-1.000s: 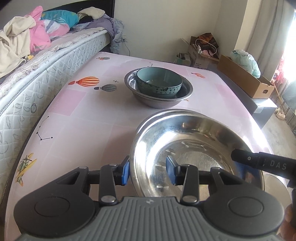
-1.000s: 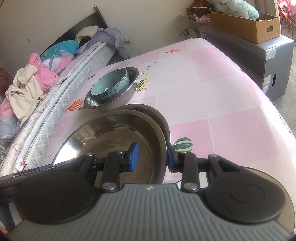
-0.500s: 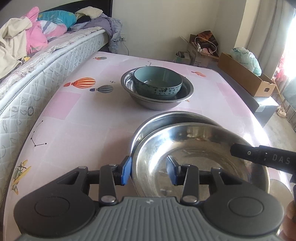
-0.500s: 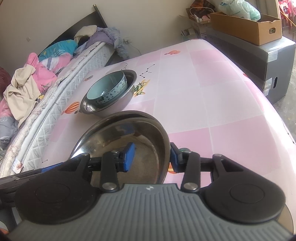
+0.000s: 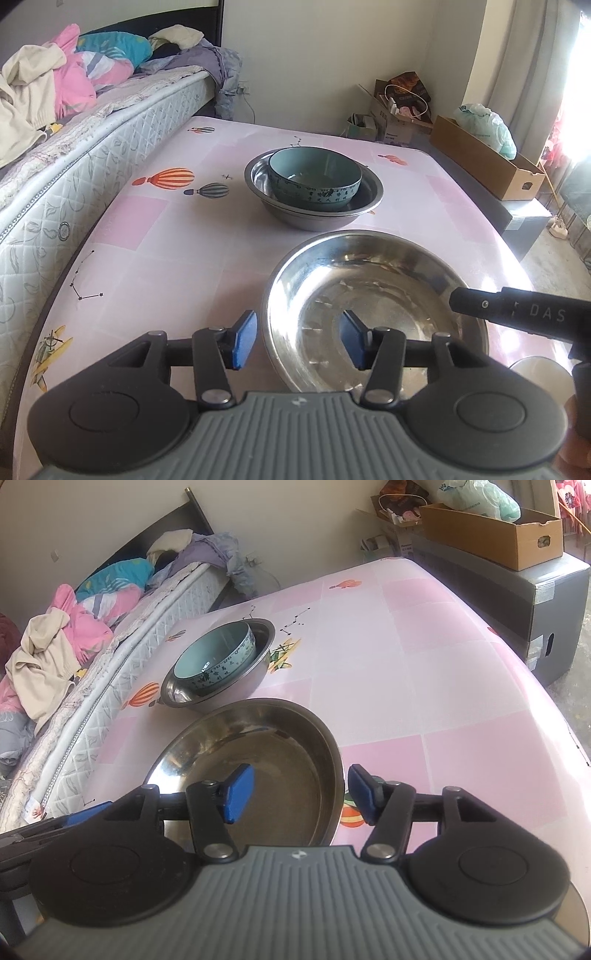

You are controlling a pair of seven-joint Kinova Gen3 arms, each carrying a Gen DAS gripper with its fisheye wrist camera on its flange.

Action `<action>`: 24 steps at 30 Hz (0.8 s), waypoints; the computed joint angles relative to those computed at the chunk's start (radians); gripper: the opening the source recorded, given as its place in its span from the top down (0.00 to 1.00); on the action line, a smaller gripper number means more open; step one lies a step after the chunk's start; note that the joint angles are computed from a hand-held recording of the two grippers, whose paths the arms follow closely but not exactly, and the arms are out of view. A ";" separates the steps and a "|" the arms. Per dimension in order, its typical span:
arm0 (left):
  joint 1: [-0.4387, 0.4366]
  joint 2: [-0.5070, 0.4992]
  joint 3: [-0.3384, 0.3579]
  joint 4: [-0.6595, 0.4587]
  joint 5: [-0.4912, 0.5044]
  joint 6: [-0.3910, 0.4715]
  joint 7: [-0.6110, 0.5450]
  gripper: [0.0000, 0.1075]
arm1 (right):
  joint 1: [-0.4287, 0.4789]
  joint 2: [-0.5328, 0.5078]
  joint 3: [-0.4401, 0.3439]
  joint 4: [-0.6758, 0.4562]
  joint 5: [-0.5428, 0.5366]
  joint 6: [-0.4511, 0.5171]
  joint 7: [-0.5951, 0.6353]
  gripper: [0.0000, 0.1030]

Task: Organize plates and bowls
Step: 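Open both tools to release the steel basin on the table, then move both tools to the rim of the white calligraphy plate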

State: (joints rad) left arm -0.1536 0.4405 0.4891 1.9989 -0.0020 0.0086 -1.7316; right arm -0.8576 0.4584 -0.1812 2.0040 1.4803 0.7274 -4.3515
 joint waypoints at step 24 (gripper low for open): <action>-0.401 -0.090 0.472 0.233 -0.040 -0.018 0.005 0.30 | -0.284 -0.148 -0.170 0.249 -0.313 0.418 -0.348 0.28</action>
State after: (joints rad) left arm -0.5547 0.3509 0.9608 2.2319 -0.0420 -0.0096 -1.7268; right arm -1.1412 0.3105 -0.3509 2.2535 1.1677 1.1450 -4.6998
